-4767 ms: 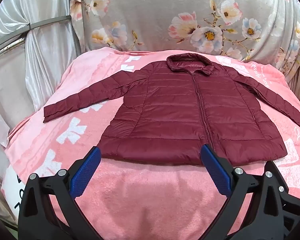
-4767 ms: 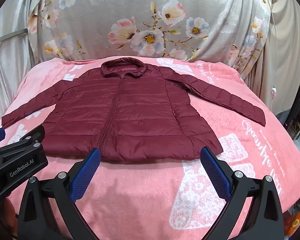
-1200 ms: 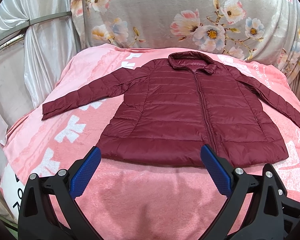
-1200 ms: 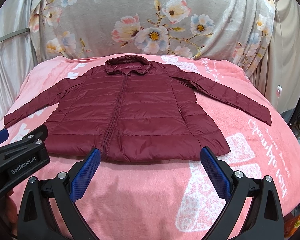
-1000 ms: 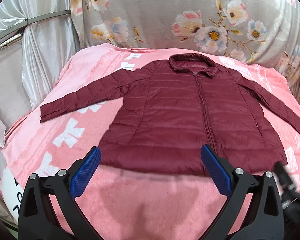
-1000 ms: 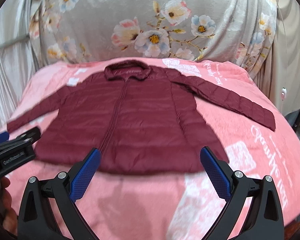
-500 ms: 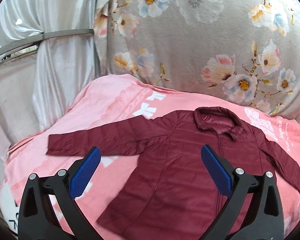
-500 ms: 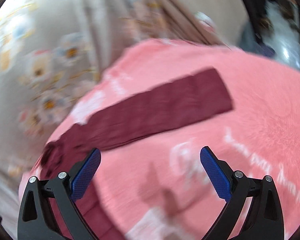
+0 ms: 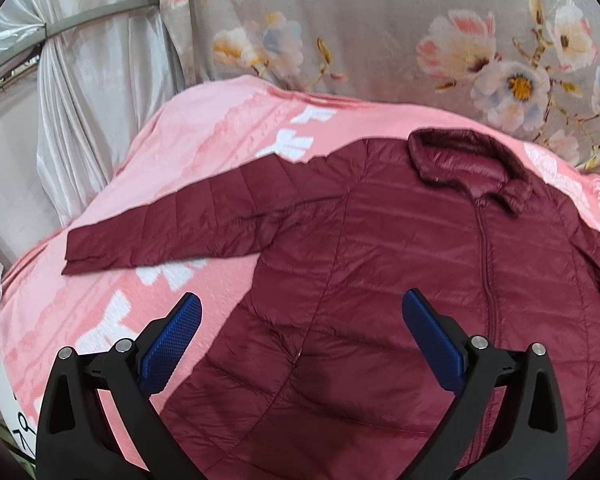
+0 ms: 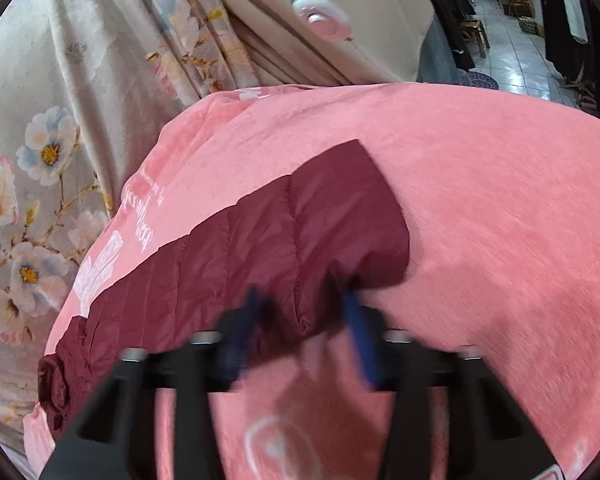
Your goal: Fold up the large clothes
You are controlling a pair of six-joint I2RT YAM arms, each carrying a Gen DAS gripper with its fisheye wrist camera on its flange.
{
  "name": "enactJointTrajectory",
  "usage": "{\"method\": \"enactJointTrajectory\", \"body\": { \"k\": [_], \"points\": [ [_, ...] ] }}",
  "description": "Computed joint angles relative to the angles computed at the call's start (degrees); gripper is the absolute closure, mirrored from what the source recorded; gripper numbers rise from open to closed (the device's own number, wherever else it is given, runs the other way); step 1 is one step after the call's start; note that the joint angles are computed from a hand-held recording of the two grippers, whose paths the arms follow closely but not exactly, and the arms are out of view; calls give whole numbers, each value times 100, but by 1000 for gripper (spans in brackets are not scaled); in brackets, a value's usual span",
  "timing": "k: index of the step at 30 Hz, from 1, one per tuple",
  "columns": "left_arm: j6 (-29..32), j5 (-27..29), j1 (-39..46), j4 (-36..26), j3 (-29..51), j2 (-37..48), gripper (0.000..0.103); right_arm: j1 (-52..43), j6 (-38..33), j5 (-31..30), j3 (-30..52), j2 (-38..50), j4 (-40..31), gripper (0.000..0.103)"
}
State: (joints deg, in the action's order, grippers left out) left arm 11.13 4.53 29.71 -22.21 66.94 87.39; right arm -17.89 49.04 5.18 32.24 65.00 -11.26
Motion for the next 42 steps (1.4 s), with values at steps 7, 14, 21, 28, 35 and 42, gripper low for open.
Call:
{"method": "enactJointTrajectory", "body": {
  "k": [7, 14, 21, 28, 35, 42],
  "points": [
    [82, -31, -59, 107, -34, 347, 5, 1477, -417, 771, 1706, 694, -49, 98],
    [36, 134, -62, -2, 219, 599, 5, 4080, -1984, 848, 4613, 2564, 51, 98],
    [136, 585, 129, -389, 662, 977, 5, 5310, -2648, 250, 5870, 4105, 8, 49],
    [156, 1113, 60, -846, 1093, 1310, 5, 5093, -1869, 814, 4467, 3061, 520, 35],
    [-793, 1818, -297, -1891, 2667, 2652, 6, 3968, -431, 1, 3218, 2863, 606, 42],
    [-1640, 2323, -681, -2225, 3427, 3481, 33, 3486, 159, -717, 2983, 3395, 1197, 44]
  ]
}}
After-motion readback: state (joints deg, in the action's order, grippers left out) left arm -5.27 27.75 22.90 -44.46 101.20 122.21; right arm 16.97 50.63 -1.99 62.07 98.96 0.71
